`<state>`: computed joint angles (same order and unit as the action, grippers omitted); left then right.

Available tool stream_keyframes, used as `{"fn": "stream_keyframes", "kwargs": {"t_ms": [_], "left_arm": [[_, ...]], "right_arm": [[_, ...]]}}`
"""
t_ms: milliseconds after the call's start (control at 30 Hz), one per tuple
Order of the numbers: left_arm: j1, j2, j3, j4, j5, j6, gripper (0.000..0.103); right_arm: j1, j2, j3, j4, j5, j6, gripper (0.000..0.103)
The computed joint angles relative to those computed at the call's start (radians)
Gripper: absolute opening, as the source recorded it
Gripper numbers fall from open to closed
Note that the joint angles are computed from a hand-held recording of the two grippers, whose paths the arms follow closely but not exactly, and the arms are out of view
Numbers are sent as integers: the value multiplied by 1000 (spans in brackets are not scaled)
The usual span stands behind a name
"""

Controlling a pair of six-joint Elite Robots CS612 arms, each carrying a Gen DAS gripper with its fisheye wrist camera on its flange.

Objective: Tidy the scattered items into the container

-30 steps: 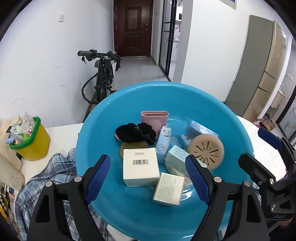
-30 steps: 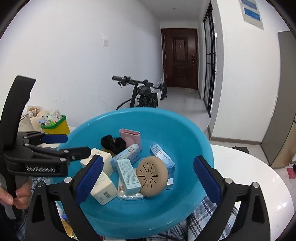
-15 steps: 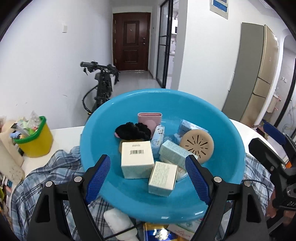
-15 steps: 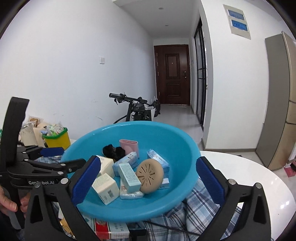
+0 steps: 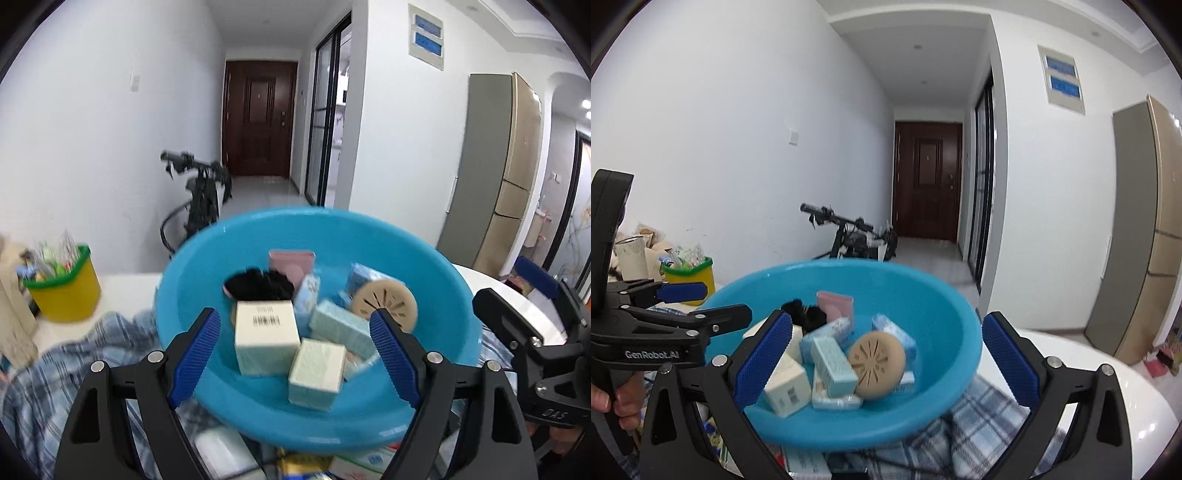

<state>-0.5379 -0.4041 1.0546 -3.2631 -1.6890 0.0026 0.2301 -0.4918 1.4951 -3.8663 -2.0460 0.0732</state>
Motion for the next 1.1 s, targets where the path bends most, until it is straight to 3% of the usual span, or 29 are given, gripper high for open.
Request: {"fn": "stream_keyframes", "kwargs": {"t_ms": [200,333,433,633,1100], "left_arm": [[-5,34,-23,-148,12,41,86],[-2,57,-25,-261,7,4,101],[3,73,-37,-319,0,-29,103],[7,84,-54,-284,-16,-46,103],[2,99,-47,-336,-40,-28,103]], "right_arm": [[2,44,-44,-142,-31,-51,102],[4,60,-59,-153,-42,-60,102],[2,67,-61,-163,-37,-39,102],[-1,75,-62,-182,-19,-14,102],[19,95,-76,-257,-46,-90,103]]}}
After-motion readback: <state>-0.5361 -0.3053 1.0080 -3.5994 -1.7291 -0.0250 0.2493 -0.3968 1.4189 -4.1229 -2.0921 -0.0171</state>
